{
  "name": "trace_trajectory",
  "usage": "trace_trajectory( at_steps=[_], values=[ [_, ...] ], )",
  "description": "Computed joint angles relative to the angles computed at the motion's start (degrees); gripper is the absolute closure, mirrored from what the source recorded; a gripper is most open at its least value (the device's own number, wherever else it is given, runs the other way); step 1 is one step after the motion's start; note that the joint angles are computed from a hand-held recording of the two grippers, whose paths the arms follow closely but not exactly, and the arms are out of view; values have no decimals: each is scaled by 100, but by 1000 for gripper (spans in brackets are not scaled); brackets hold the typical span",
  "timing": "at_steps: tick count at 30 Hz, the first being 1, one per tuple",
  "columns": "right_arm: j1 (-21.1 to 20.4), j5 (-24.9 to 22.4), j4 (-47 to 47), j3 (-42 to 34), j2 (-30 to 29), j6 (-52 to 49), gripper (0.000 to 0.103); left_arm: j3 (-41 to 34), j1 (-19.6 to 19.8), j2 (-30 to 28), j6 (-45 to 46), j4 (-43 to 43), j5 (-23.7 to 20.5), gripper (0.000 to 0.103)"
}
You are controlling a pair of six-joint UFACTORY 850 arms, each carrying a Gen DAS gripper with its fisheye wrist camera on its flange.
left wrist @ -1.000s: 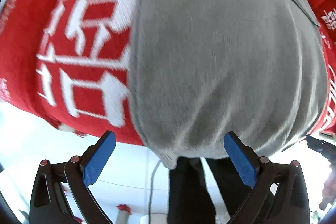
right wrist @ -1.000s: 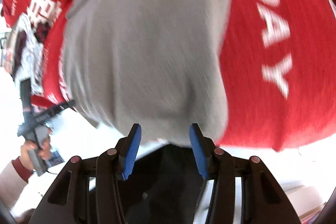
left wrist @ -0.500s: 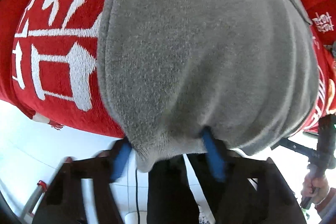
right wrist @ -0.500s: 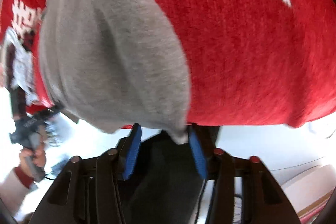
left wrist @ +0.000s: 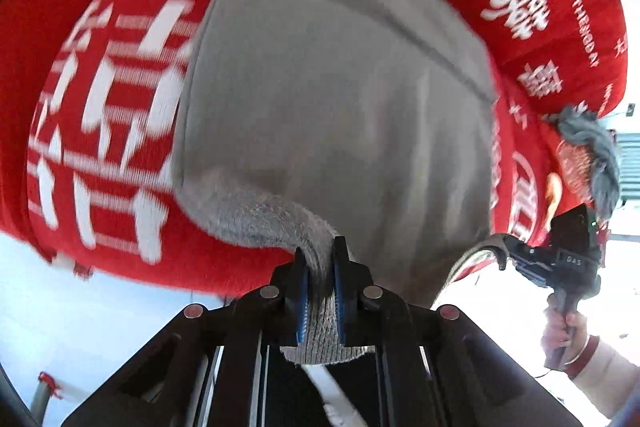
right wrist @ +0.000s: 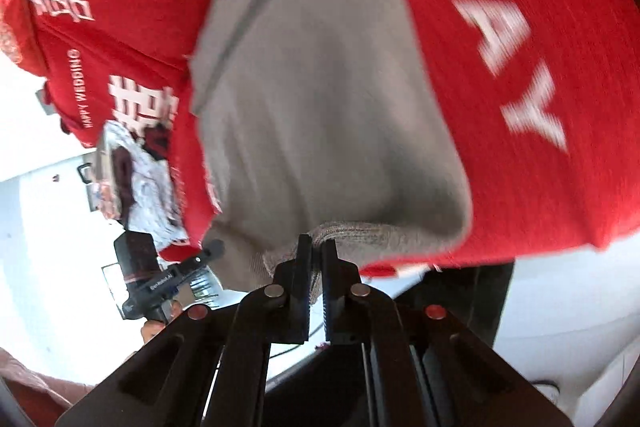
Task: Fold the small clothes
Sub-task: 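Grasp the hem with both grippers and lift it toward the collar, then carry the held hem with both grippers over onto the collar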
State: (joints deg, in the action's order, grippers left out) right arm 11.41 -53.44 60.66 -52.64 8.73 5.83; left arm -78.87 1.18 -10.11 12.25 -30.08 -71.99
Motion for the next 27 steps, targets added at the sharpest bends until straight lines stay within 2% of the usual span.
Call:
trace_trajectory(
  at_steps=[7, 17, 23, 27],
  values=[
    [-186, 140, 132, -753, -694, -263, 98, -992, 3, -796, -84, -296, 131, 91],
    [-546, 180, 358, -1504, -1441, -539, 98, -2571, -266, -1847, -518, -71, -100, 91],
    [-675, 70, 387, -1865, -1853, -560, 98, -3236, -403, -2363, -909, 133, -213, 91],
    [-717, -3, 400, -2071, -2133, -626, 98, -3412, -418, -2540, -1008, 113, -142, 91]
  ],
)
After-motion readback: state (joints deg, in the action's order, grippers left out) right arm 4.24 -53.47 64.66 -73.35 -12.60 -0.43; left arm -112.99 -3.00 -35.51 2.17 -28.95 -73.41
